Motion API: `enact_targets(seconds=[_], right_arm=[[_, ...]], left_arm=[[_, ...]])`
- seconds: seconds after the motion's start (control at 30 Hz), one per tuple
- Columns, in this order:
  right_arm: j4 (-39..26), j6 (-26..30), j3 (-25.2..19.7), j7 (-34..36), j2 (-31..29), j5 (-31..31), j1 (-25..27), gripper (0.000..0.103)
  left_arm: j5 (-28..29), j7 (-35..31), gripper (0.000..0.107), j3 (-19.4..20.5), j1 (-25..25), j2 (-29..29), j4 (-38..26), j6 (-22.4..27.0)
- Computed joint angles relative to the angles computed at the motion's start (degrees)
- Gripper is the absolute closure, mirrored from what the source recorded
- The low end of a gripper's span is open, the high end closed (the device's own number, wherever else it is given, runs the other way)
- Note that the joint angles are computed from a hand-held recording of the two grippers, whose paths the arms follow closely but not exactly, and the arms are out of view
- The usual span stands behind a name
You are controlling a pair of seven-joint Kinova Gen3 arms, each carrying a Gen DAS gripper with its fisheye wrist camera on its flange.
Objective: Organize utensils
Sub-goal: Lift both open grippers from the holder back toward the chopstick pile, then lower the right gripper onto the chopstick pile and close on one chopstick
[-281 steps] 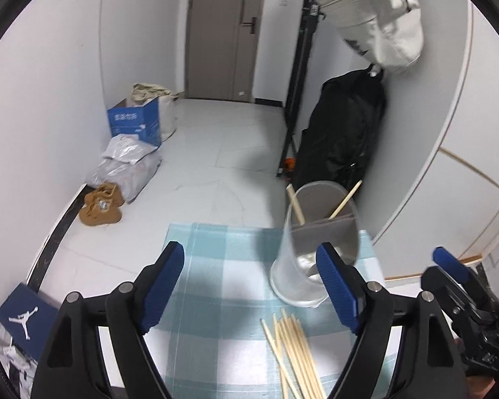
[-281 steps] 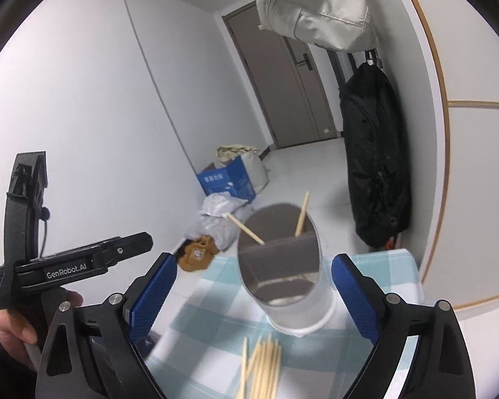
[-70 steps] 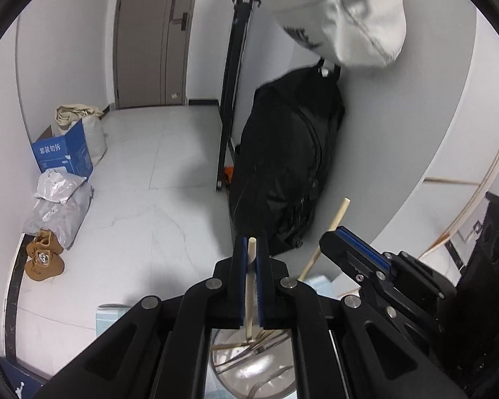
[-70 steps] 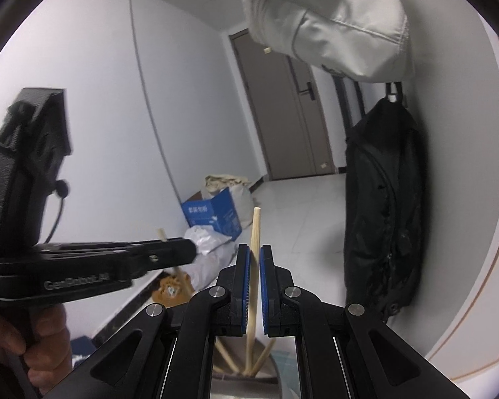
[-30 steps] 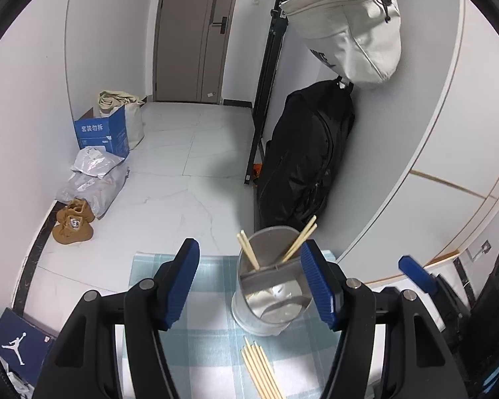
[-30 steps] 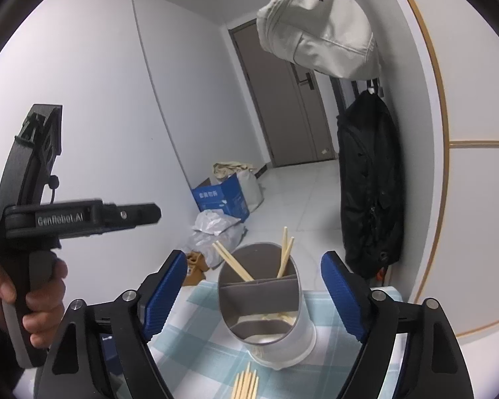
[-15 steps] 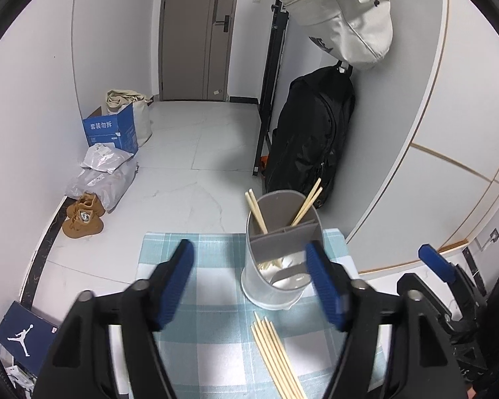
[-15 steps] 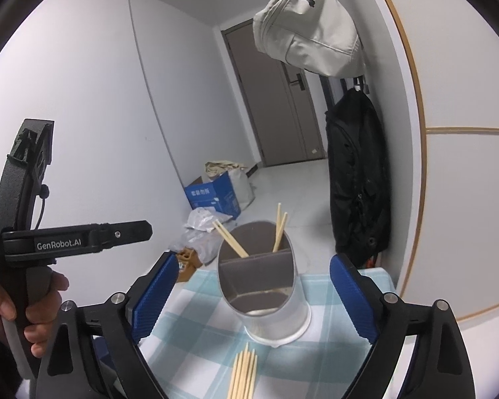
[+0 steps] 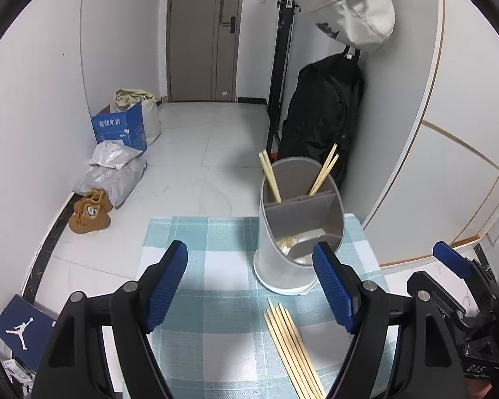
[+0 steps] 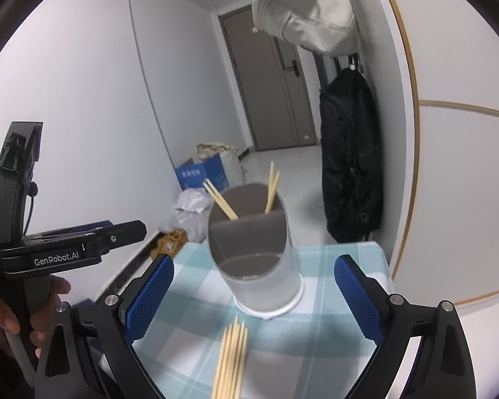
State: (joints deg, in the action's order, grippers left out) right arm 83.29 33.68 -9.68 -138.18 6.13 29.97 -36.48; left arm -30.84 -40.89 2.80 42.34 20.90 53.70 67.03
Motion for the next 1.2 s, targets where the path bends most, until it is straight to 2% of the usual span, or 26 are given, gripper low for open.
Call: enact_targets(seconds=[0.3,0.4,0.63,0.73,0.87,0.97,1.2], right_arm=[[-3.9,7.1,0.0,6.9,3.7,-7.3,0.6,0.005],[-5.8,10.6,0.1,9.8,5.4,-10.7,0.8,0.009],[-12.6,20.7,0.7,17.6,11.7,-16.3,-0.1,0.034],[-15.5,24.2,1.2,19.7,14.2,-18.7,-0.2,0.042],[-20.1,28.8,1.9,22.3,18.1,-21.1,-0.2,0.064],[-23.4,32.2,2.4,24.4,21.1,-21.9,-1.1,0.074],[-28.6,36.7,3.4,28.0,25.3,-23.3,-2.6,0.079]], left_arm=[[3.2,2.7,0.034,-0.1,-2.4,0.0,5.0,-2.9],[4.1,4.4,0.034,0.0,-3.5,-0.2,7.6,-4.1],[8.9,3.5,0.034,1.0,-7.4,0.8,7.6,-2.0],[9.0,3.1,0.034,0.7,-7.5,1.2,7.0,-1.2],[11.8,2.5,0.033,0.9,-9.6,1.1,7.3,-1.7],[13.7,2.2,0.034,1.0,-10.9,1.1,7.5,-1.8],[15.1,2.0,0.034,1.0,-12.1,0.1,9.1,-2.4]])
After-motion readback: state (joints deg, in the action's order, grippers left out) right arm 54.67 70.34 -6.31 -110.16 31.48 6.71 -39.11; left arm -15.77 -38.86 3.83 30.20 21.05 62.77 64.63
